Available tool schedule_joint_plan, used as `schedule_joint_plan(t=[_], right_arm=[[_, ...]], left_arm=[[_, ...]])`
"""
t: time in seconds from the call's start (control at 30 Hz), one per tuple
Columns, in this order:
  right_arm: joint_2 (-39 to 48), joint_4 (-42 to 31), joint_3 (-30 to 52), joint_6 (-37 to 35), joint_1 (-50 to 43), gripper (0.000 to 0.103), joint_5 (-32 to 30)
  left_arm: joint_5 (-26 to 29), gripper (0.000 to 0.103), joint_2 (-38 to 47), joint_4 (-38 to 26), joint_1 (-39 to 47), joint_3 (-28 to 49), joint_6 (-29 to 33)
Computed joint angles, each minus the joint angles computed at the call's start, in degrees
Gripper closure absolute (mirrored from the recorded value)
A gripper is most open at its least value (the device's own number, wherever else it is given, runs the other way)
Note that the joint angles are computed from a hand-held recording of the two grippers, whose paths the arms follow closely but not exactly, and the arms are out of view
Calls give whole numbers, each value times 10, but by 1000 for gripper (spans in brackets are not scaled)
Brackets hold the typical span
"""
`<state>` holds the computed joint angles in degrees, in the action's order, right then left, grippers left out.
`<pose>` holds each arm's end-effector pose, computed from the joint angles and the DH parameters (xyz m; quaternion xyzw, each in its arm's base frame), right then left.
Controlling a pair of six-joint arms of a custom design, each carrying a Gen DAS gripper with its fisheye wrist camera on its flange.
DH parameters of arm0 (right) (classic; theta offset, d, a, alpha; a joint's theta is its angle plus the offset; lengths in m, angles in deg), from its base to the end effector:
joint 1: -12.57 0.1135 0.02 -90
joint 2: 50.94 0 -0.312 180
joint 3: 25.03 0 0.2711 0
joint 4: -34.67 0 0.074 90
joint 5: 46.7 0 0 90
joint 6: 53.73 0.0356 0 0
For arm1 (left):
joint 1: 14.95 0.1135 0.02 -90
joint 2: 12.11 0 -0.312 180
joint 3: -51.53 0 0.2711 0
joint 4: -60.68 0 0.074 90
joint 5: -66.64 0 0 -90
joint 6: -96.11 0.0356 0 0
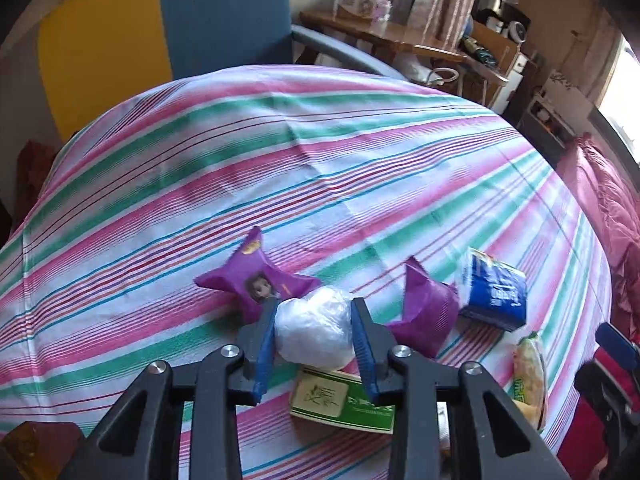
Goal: Organize objects
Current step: 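Reach the left gripper to the white plastic bundle and grasp it, then drop the white bundle into the tray with the left gripper while the right gripper grasps the tan sponge cloth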
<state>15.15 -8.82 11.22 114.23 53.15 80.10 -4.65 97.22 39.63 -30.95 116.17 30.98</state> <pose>0.1340 0.0867 0.1656 0.3442 0.8747 -0.0414 0.3387 0.3432 -0.1103 0.1190 0.3688 0.8920 -0.1424 0.2190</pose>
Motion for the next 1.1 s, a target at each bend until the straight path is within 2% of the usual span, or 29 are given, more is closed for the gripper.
schedule_joint_plan(t=[0.1,0.23,0.37,0.43,0.6,0.8,1.0,1.1], right_arm=[[-7,3,-5,1,-6,19,-2],[-34,30,-26,-9,-27,19,-25],[-95,124,-80,-54,-88,20,-109],[-93,166,-96,-67,-111,22,-153],[-12,230,-89,-110,-116,23,-205],[102,251,-45,-163,-73,20,-221],[171,212,0,-183,-29,17,-202],[185,197,11,-184,-14,14,-193]], left_arm=[[34,73,-44,10,22,-36,17],[93,73,-108,-32,84,-58,31],[139,73,-169,-86,149,-77,76],[158,73,-189,-119,183,-84,104],[197,73,-223,-203,273,-100,201],[222,73,-223,-304,387,-93,322],[240,73,-183,-403,516,-40,430],[243,73,-146,-438,575,6,453]])
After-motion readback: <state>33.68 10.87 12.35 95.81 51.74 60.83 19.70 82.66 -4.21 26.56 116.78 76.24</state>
